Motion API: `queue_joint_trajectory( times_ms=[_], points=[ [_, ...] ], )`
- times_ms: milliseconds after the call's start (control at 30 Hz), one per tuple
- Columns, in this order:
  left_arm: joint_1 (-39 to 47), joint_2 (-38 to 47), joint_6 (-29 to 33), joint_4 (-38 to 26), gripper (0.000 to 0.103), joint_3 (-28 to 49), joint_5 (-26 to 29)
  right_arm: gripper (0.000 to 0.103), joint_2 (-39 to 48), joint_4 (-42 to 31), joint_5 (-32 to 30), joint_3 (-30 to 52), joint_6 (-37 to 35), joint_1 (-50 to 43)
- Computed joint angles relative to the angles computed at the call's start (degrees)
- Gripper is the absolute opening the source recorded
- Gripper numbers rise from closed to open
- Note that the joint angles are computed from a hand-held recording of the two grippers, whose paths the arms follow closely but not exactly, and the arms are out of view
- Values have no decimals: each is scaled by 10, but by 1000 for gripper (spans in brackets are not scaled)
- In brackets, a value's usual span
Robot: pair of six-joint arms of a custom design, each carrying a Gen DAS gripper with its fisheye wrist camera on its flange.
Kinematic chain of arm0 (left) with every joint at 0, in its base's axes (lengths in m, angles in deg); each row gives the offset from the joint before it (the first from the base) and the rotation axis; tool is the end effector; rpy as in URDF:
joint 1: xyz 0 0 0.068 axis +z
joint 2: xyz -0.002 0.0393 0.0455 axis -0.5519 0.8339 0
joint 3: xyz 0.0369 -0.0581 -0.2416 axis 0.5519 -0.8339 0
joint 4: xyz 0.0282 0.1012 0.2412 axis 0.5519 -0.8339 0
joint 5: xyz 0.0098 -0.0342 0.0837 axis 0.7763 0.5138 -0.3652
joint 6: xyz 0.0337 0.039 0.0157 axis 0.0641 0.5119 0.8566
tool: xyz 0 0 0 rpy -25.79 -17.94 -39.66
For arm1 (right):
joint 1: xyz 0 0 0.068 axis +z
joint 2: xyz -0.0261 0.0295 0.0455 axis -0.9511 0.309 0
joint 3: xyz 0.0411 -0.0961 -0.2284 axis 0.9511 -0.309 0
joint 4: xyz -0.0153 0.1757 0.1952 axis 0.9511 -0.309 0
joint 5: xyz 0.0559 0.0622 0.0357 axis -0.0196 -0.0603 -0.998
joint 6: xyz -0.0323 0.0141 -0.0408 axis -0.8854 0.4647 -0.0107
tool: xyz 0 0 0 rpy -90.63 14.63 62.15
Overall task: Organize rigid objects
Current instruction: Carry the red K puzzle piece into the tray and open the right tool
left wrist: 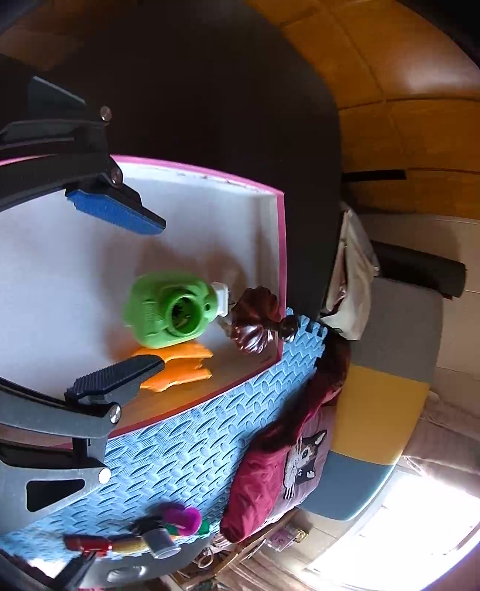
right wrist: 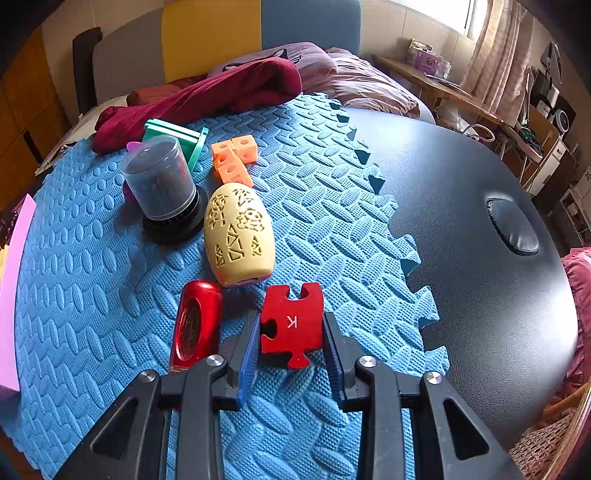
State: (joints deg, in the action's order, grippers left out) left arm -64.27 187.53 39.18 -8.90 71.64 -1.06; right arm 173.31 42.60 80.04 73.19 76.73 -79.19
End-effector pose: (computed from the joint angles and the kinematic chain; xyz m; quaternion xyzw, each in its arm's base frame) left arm 0.2605 -0.1383 0.0877 -0.1563 0.9246 -0.0093 0.3473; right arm 0.2858 -0.0358 0.0594 0.0414 0.9676 -0.0184 0.2484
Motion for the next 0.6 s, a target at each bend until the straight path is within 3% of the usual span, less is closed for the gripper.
queue_joint_trajectory(
  times_ms=[600],
  points=[
    [-120,-79,-70,-85,75,-43,-102,32,-12,-7,-5,-3,3,-3]
  ],
)
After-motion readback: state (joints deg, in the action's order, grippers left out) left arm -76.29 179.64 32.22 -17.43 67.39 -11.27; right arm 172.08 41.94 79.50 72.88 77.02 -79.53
